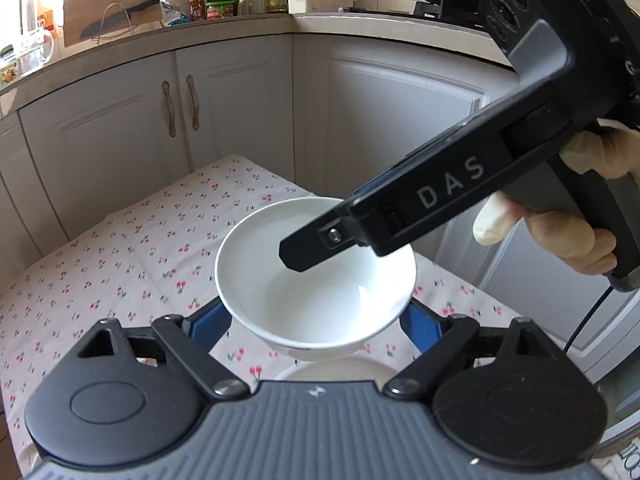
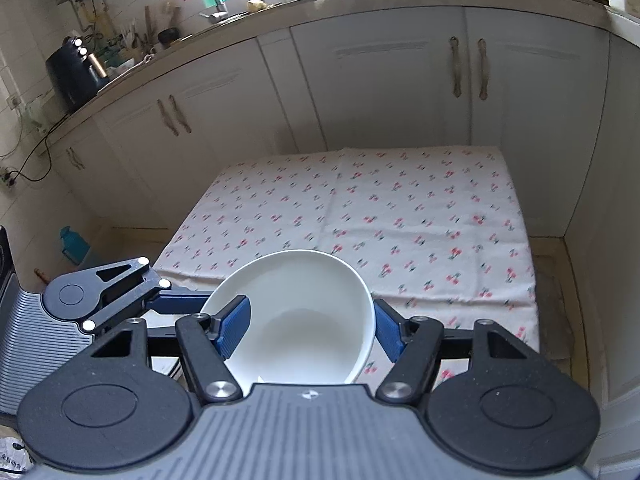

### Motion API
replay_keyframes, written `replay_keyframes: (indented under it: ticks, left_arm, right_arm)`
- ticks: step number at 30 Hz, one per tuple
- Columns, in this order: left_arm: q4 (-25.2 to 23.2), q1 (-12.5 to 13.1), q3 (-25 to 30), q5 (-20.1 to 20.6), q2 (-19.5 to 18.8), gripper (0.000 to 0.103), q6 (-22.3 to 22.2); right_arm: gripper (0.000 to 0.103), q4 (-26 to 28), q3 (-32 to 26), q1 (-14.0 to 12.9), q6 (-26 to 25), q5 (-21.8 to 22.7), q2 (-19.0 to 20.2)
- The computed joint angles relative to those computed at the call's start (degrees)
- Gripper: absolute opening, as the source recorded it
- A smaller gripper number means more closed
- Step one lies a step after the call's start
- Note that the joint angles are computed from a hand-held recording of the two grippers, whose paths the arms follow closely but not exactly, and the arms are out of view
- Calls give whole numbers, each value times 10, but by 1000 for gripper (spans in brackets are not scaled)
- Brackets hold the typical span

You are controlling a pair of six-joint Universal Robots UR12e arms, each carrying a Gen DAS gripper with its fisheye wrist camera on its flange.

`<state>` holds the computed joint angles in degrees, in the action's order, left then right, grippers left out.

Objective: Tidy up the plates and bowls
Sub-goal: 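Carry the pink-rimmed bowl with the right gripper over the bowl stack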

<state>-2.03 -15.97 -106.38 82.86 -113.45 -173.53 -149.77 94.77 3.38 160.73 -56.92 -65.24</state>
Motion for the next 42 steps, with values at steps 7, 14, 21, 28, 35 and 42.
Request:
replay_keyframes:
  ticks: [7,14,21,28,35,42]
  left_arm:
    - [24,-4,-38,10,17,90,-24]
    - [34,-4,-61,7,24,90,-42]
    - [36,-4,-77,5,32,90,-54]
    - [36,-2,-86,1,34,90,-61]
    - [34,0,-89,-3,34,90,-60]
    - [32,-1,-89,0,32,90,-55]
  right_arm:
    - [72,4,30,9,-25,-10,-18]
    - [72,18,45,15,-43,-20,-26]
    - [72,27,53,19,-48,-21,-30]
    - [72,36,55,20,-55,-18,-30]
    - [72,40,58,23,-61,-26,-28]
    - [72,37,59,24,-62,-30,-27]
